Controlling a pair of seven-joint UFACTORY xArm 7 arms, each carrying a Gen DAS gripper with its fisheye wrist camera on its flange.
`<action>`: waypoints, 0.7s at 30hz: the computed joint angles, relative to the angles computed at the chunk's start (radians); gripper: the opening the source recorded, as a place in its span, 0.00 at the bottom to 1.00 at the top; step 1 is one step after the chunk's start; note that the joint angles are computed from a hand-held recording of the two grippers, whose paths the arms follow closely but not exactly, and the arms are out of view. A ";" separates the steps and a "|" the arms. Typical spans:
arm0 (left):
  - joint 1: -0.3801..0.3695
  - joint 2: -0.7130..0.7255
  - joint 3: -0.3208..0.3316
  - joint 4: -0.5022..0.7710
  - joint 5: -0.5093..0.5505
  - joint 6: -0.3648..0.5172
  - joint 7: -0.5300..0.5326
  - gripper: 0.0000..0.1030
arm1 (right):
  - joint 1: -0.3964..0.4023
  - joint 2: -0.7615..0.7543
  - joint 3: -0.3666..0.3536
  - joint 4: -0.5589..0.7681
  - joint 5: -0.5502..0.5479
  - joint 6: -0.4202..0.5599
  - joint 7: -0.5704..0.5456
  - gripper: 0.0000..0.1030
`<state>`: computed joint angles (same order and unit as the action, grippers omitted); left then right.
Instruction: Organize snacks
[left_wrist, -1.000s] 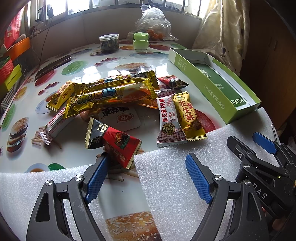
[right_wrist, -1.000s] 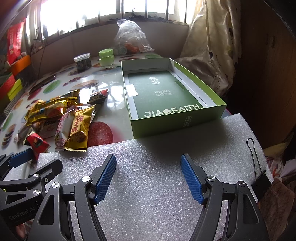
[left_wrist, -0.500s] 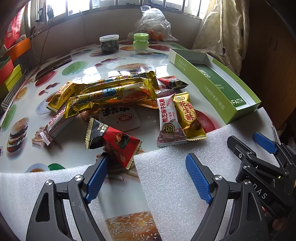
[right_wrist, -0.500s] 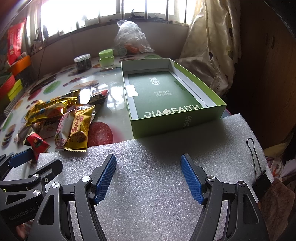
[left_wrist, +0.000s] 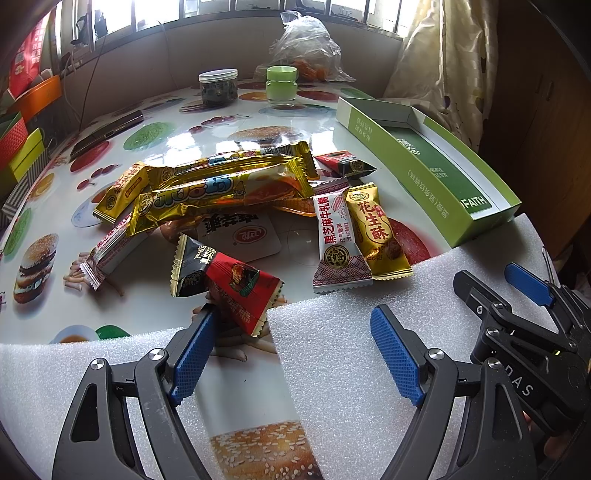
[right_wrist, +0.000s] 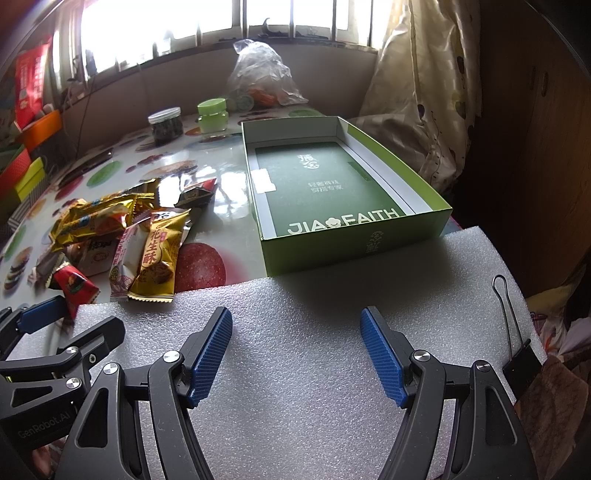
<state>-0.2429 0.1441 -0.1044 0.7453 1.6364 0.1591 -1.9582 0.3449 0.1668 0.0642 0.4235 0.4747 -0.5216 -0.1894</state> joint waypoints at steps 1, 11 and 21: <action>0.000 0.000 0.000 0.000 0.000 0.000 0.000 0.81 | 0.002 -0.002 0.000 -0.001 0.004 0.001 -0.003 0.70; -0.001 0.000 0.000 0.000 0.002 0.001 -0.002 0.81 | 0.004 0.007 -0.001 0.004 0.003 -0.003 0.000 0.70; 0.000 -0.001 0.000 -0.001 0.005 0.001 -0.004 0.81 | 0.006 0.009 -0.001 0.005 0.006 -0.004 -0.002 0.70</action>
